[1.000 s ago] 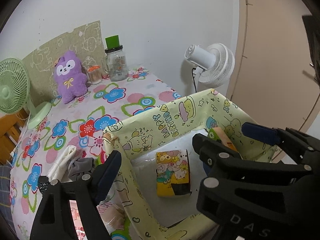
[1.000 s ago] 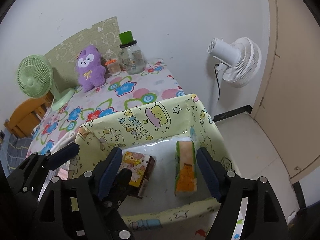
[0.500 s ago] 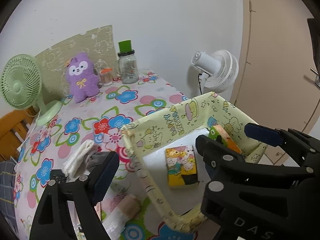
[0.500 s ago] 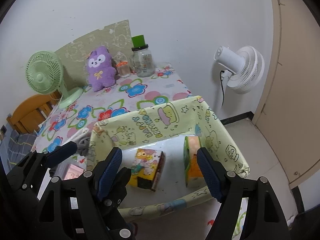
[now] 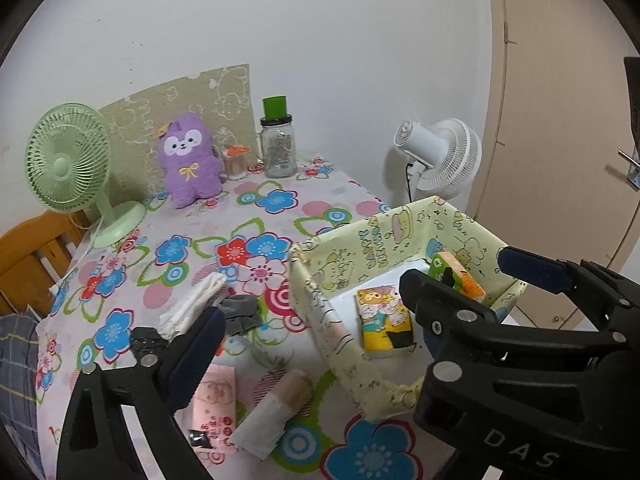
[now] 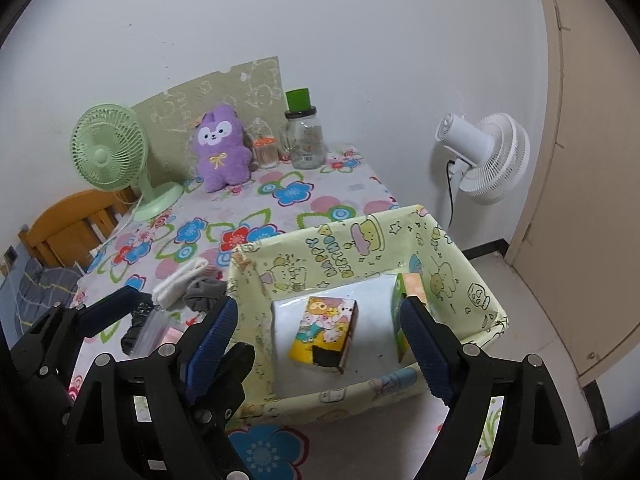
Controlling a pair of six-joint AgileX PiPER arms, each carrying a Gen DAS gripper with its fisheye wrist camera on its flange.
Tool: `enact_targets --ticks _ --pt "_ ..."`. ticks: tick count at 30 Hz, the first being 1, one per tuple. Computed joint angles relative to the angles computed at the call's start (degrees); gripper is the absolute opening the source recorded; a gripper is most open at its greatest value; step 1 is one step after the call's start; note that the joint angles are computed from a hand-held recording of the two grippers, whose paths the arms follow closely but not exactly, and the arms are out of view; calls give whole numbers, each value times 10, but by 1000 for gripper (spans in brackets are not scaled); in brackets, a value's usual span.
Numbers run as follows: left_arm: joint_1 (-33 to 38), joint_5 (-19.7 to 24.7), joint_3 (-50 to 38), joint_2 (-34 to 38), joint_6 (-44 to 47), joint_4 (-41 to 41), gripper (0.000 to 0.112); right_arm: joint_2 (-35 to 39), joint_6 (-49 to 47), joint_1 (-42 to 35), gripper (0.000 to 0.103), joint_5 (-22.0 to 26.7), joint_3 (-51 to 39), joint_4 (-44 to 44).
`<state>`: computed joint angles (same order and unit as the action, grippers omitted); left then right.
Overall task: Organize soft objects
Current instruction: 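Withdraw both grippers from the box back toward the table items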
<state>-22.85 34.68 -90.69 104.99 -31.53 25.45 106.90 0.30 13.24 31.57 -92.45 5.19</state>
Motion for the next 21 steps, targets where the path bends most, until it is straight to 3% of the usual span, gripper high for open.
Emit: enact_targets --ticks 21 --pt "13 -25 123 -94 -101 105 103 -54 93 68 97 -48 70 -83"
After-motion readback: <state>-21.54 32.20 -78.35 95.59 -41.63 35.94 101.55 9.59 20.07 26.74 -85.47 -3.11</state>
